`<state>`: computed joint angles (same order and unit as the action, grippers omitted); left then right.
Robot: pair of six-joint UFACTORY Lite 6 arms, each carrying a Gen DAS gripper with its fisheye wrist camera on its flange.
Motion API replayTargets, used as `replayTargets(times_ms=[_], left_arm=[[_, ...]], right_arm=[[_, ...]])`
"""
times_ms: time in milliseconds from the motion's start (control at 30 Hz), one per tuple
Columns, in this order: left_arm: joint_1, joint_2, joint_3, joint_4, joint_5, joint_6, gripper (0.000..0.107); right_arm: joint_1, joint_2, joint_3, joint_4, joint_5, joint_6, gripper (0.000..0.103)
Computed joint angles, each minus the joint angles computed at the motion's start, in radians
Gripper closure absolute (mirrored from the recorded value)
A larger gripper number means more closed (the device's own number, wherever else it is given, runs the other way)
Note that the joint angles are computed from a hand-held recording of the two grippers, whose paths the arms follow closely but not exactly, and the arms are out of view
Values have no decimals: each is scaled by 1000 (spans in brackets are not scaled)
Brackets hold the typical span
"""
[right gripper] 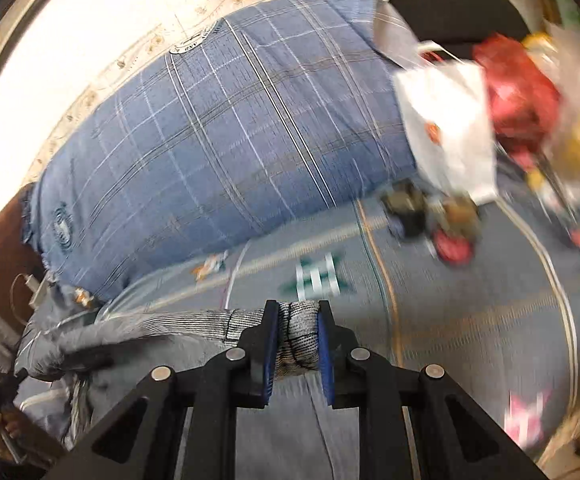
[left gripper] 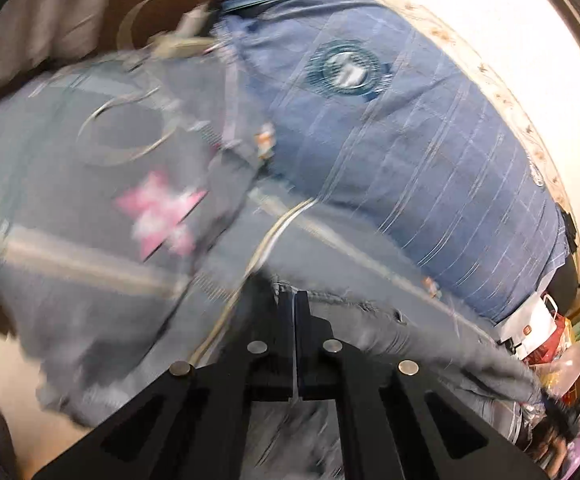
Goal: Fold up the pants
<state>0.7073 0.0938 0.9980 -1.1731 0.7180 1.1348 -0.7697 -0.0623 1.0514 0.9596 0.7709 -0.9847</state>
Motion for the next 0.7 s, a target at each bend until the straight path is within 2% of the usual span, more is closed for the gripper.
replayTargets(times_ms=[67,133,167,200,233,300,333,367,433,533,600,700], left_arm=[[64,-10,-72,22,5,62,107],[95,-16,-134,72,-81,83,107],[102,-8,-140,98,-95,82,107],[102,-16,-150,112,-109,81,107],[90,-48,-168,111,-126,80,106],[36,-123,-199,116,-141,76,84],[2,-158,-218,111,-143,77,49],[-31,-191,-241,76,-147,83,26],[-83,-231,-293,-36,-133,84,26],[-131,-185,-334,-147,-109,-17,26],[-145,-65,-321,-219,-92,-55,26],[-151,107,-255,-271,-63,-93,27]], right_arm=[[-111,-67,-162,23,83,-132,81],[-198,-90,-323,-24,72,-239,70],[-221,-82,-372,-55,35,-258,48],[-232,-76,-414,-88,-17,-262,30],[-250,-85,-448,-99,-52,-279,30],[-305,-136,-481,-50,-39,-338,30],[-328,-161,-476,-24,-15,-332,29],[-344,-184,-466,-1,16,-309,29],[-342,-216,-448,28,87,-254,29],[-316,-275,-481,81,203,-216,28],[-274,-321,-540,95,248,-191,28],[-186,-336,-636,124,258,-160,28]])
